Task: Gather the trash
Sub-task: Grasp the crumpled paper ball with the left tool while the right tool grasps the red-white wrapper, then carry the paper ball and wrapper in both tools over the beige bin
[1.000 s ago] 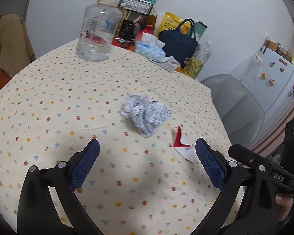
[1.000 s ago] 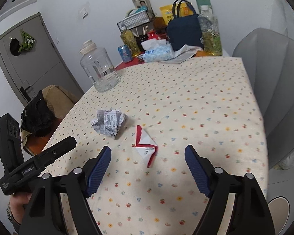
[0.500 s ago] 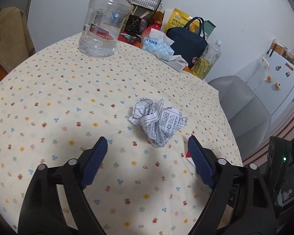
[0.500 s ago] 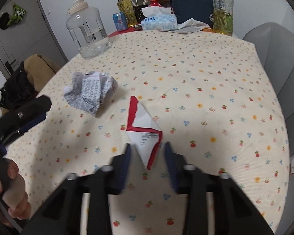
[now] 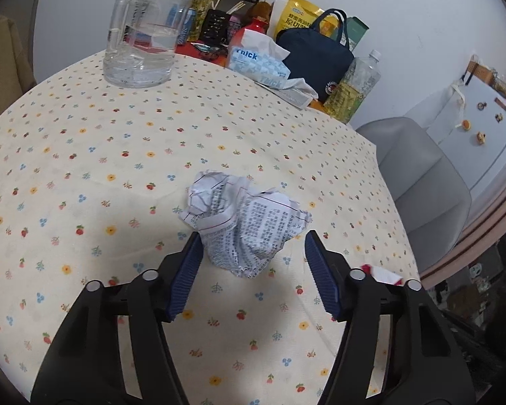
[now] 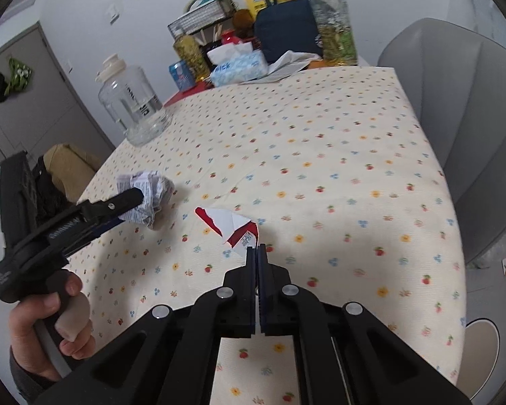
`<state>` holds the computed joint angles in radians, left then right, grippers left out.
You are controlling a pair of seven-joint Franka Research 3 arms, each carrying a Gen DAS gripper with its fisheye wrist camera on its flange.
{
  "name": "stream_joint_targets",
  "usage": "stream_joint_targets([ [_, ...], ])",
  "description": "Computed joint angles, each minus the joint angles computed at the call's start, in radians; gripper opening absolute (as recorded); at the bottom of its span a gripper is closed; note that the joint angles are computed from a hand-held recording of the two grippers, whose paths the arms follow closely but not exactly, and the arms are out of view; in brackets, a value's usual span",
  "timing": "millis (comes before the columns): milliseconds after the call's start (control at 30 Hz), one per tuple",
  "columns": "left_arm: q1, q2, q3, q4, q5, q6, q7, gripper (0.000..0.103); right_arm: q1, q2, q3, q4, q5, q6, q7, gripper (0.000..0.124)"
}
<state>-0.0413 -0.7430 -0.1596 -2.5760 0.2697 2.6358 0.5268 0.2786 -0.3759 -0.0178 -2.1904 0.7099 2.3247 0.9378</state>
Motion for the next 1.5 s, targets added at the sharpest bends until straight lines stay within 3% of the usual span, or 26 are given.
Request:
stream_joint_targets([
  [67, -0.002, 0.017, 0.001, 0.011, -0.002, -0.021, 0.005, 0.038, -0.003, -0.013, -0.021, -0.005, 0.026, -0.012, -0.009, 0.002],
  [100, -0.009, 0.023, 0.006, 0.016, -0.007, -0.034, 0.014, 0.021, -0.004, -0.016, -0.033, -0.004, 0.044, -0.027, -0.015, 0.002],
  [233, 0.004, -0.004, -0.031, 0.027, 0.016, -0.076, -0.01, 0.012, -0.022, -0.045, -0.076, -0.026, 0.106, -0.084, -0.055, 0.002],
  [433, -0.019, -0.068, -0.073, 0.036, 0.04, -0.088, -0.072, 0.012, -0.071, -0.074, -0.09, -0.043, 0.114, -0.098, -0.071, 0.002],
  [633, -0.073, -0.04, -0.105, 0.09, 0.061, -0.076, -0.076, 0.012, -0.105, -0.096, -0.113, -0.05, 0.119, -0.102, -0.081, 0.002],
  [1000, -0.132, 0.138, -0.152, 0.236, 0.098, -0.036, -0.066, 0.012, -0.173, -0.112, -0.162, -0.042, 0.121, -0.126, -0.117, 0.002],
  [1500, -0.213, 0.418, -0.174, 0.458, 0.128, -0.002, -0.022, 0.012, -0.285, -0.072, -0.221, -0.01, 0.101, -0.112, -0.131, 0.002],
])
